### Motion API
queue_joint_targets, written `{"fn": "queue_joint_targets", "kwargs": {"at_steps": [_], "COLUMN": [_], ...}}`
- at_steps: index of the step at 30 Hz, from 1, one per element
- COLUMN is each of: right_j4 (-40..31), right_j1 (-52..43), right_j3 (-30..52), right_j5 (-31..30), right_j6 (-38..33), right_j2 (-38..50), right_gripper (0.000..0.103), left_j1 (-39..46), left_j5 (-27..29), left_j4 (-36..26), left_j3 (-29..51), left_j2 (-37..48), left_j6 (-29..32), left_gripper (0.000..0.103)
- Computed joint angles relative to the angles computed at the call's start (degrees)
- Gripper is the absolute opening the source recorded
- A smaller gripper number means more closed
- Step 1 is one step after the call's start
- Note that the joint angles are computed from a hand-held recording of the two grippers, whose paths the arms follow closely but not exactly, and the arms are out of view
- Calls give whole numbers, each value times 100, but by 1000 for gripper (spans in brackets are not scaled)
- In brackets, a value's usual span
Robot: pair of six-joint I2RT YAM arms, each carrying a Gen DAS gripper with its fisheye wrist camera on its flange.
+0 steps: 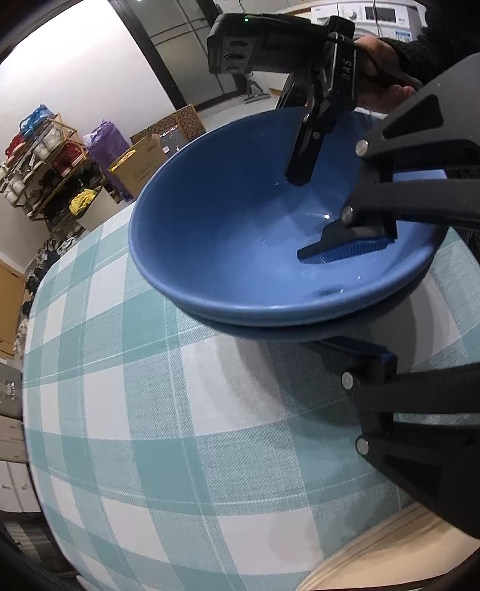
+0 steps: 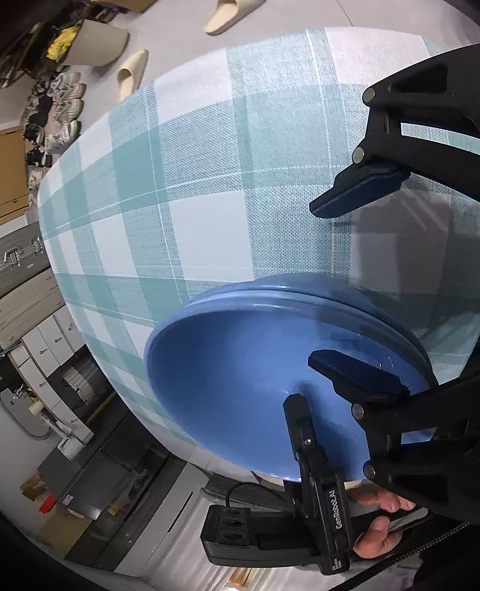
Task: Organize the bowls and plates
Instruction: 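Grip the bowl stack rim with the left gripper while the right gripper grips it too, then lift and carry the bowl stack with both grippers toward the cream plates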
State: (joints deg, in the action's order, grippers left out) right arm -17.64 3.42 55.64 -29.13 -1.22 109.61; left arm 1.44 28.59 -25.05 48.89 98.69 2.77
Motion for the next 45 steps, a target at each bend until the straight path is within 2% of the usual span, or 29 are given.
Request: {"fn": "queue_joint_targets", "kwargs": {"at_steps": [7,9,15,19,24,26,28,33,35,40,45], "right_j4": [-472,-586,-688,-763,-1054,-1154,-1248,-1227,-1294,-1576,-1792], "right_j1": [-135,-161,-78,88,250,393,495,811,899,1020,1204], "right_j3": [350,440,573,620,879,981,1049,1005,1076,1353,1419], "right_j5": [-530,-677,-551,-262,121,439,696,1398,1576,1851,2216], "right_j6": [2,0,76,60,-43,-138,-266,-564,-655,-877,-1150], "right_j2": [351,441,426,362,428,402,383,262,288,436,333], "right_gripper": [69,64,39,35,27,21,20,18,17,17,17], "left_j1": [313,320,347,334,444,454,438,521,413,153,-73], "left_j5": [520,435,452,357,566,520,365,507,330,-116,-554], "left_j4": [-588,-551,-518,-406,-410,-388,-252,-451,-470,-982,-1409], "left_j3": [322,243,205,113,155,86,-81,132,204,699,1052], "left_j2": [492,374,305,189,381,282,72,307,274,487,621], "left_j6": [273,286,200,144,189,221,250,372,389,663,870], "left_gripper": [36,36,36,34,36,36,34,32,32,18,16]}}
